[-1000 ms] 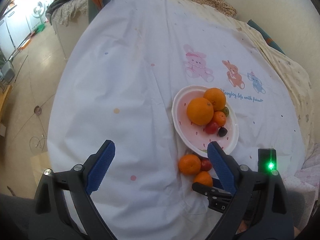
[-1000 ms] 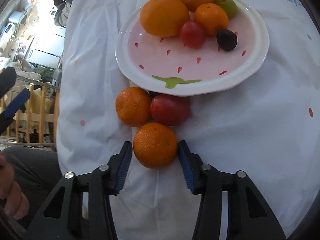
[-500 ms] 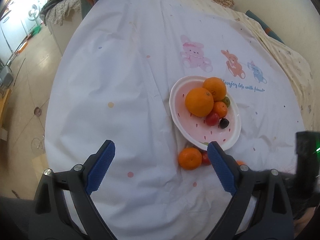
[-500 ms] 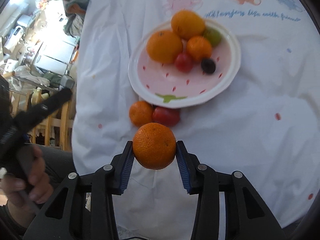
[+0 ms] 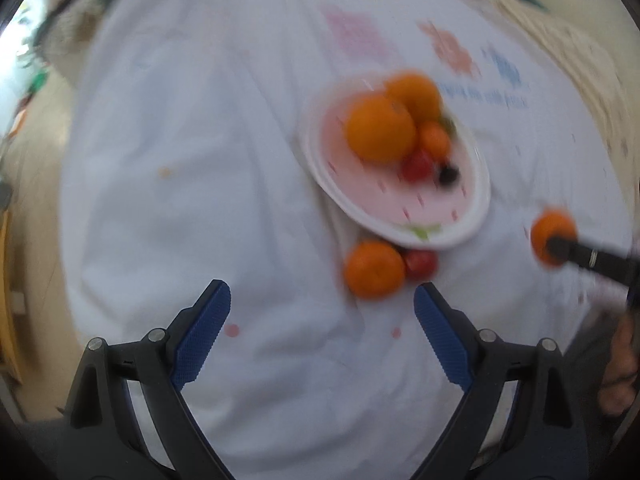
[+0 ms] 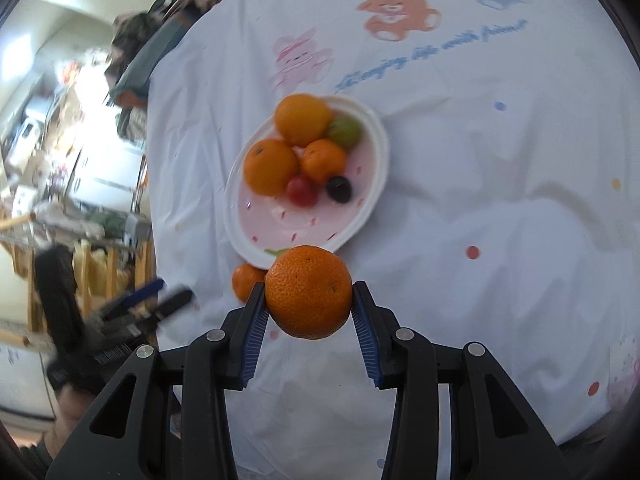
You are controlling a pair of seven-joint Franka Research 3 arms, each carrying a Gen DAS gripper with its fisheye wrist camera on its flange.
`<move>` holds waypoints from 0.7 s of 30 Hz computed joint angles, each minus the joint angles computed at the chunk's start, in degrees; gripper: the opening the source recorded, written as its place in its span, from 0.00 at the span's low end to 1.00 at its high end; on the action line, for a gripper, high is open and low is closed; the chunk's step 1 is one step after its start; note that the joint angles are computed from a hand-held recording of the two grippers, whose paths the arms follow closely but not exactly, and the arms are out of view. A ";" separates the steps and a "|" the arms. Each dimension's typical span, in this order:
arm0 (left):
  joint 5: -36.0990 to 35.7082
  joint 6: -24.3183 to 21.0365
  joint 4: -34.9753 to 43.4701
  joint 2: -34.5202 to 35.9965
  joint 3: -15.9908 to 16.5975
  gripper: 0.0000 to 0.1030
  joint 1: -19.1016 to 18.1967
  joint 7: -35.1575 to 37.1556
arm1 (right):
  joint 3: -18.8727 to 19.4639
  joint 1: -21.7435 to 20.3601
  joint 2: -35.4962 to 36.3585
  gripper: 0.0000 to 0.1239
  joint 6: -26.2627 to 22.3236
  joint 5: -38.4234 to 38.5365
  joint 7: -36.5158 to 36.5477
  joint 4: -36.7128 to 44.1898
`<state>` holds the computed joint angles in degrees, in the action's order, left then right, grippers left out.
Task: Organize fruits
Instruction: 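Grasp the other mandarin with the left tool while the right tool lifts its mandarin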
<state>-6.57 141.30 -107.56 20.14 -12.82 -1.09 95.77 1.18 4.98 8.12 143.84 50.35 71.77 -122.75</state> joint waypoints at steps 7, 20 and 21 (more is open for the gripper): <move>6.02 -1.58 1.92 2.22 0.34 0.78 -2.65 1.64 | -0.34 -0.87 1.15 0.35 0.47 1.44 0.17 1.25; 6.31 -4.77 7.21 7.44 -1.09 0.37 -2.72 3.89 | 0.08 -1.22 3.06 0.35 0.85 -0.20 2.18 2.76; 5.92 -4.67 6.98 7.17 -1.21 0.36 -2.59 4.03 | 0.13 -1.22 3.21 0.35 0.77 -0.44 2.25 2.90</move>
